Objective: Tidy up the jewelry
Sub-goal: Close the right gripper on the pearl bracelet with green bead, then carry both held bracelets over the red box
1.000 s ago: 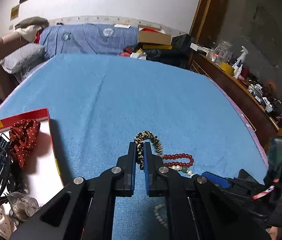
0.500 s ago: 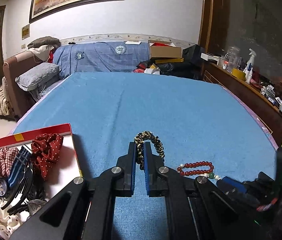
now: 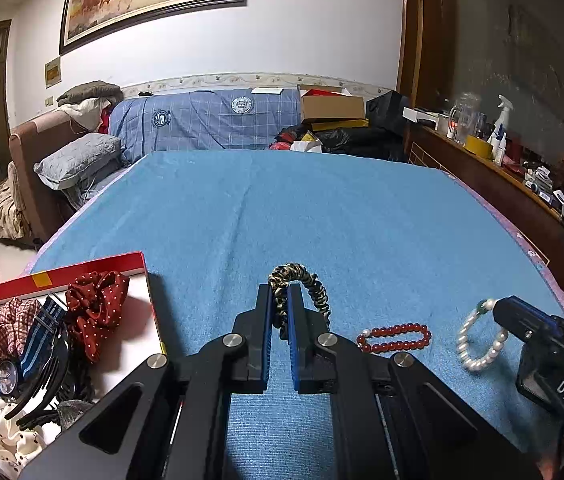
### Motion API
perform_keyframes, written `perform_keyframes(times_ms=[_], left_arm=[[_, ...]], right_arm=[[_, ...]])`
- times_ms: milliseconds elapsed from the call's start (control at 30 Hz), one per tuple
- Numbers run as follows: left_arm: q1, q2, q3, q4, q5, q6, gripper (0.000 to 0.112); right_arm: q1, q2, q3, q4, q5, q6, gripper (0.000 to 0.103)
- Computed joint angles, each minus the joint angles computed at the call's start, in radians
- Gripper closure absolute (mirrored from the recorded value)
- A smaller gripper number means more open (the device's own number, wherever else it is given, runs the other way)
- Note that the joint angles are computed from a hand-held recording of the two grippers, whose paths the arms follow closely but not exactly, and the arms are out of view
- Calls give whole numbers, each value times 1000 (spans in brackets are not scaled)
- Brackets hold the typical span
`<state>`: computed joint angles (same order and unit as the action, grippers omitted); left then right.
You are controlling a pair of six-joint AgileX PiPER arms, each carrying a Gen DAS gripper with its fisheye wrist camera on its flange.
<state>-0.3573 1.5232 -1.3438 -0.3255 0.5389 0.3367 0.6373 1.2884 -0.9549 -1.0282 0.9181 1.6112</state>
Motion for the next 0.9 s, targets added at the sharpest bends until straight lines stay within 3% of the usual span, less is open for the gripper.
perform_keyframes(times_ms=[300, 667, 900], left_arm=[[-7, -3, 6, 8, -12, -8, 106], [27, -33, 27, -211, 6, 184, 106], [12, -53, 49, -183, -10, 162, 106]], right_arm=[[67, -20, 19, -34, 18, 71, 94], [67, -54, 51, -53, -21, 106, 94], [95, -60, 49, -75, -25, 110, 93]])
